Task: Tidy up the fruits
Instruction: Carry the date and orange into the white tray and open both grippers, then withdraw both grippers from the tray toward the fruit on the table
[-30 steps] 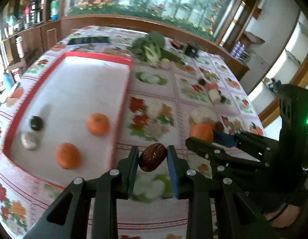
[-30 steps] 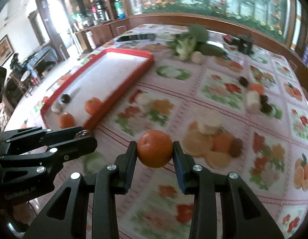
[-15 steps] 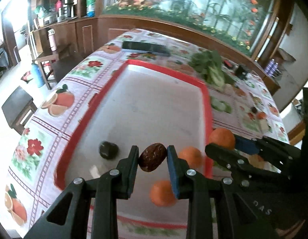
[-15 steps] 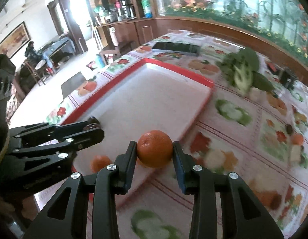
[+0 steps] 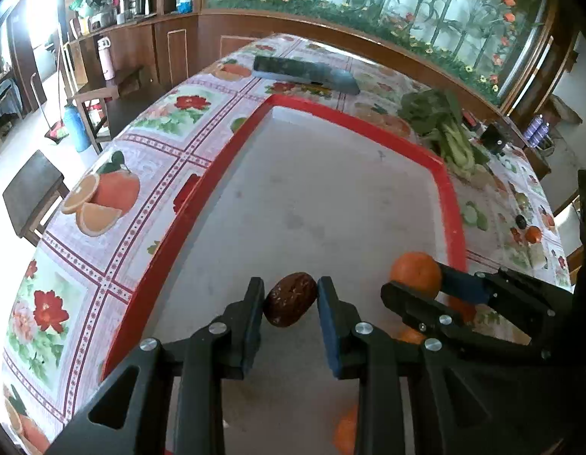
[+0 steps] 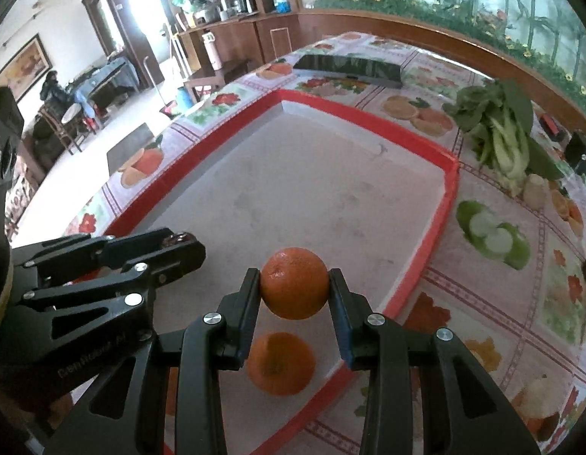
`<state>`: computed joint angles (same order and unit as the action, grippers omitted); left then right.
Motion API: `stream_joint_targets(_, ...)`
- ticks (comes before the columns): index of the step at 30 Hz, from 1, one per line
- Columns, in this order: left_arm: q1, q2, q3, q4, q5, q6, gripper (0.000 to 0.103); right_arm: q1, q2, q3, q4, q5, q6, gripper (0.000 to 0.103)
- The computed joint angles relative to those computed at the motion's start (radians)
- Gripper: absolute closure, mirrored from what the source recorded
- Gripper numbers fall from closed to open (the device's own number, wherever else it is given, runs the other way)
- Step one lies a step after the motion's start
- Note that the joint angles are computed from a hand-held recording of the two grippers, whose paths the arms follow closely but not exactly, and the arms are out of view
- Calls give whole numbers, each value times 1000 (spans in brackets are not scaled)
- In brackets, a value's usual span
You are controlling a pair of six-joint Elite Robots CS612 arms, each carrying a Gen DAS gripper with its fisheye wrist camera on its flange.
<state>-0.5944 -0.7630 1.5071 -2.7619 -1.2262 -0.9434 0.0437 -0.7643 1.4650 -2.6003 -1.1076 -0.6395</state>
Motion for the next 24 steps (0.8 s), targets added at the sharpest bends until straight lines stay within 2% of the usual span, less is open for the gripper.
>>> stream_joint_targets(7,3,5,-10,20,12,-10,71,5,8,-3,-13,-14,-15,67)
stream_joint_targets(10,6,5,-8,12,0,-23,71,5,5,5,-28,-21,-32,59)
stream_joint_targets(11,6,4,-9,15,-3,-28,69,5,5,7,-32,-23,-34,58)
stream_joint_targets(15,-4,0,-13,37,28,-37,43,2,-4,22,-55,-31,-36,56)
stream_joint_targets(16,-7,-2,-12,43,38,-39,41,0,-7,26,-60,-30,-35,56)
stream_joint_targets(21,-13,-13,3,48,38,-65,39,-7,-23,49,-88,-28,-22,48)
stream_joint_targets(24,-20,-23,16,44,46,-78,38,-14,-36,67,-97,-14,-21,46)
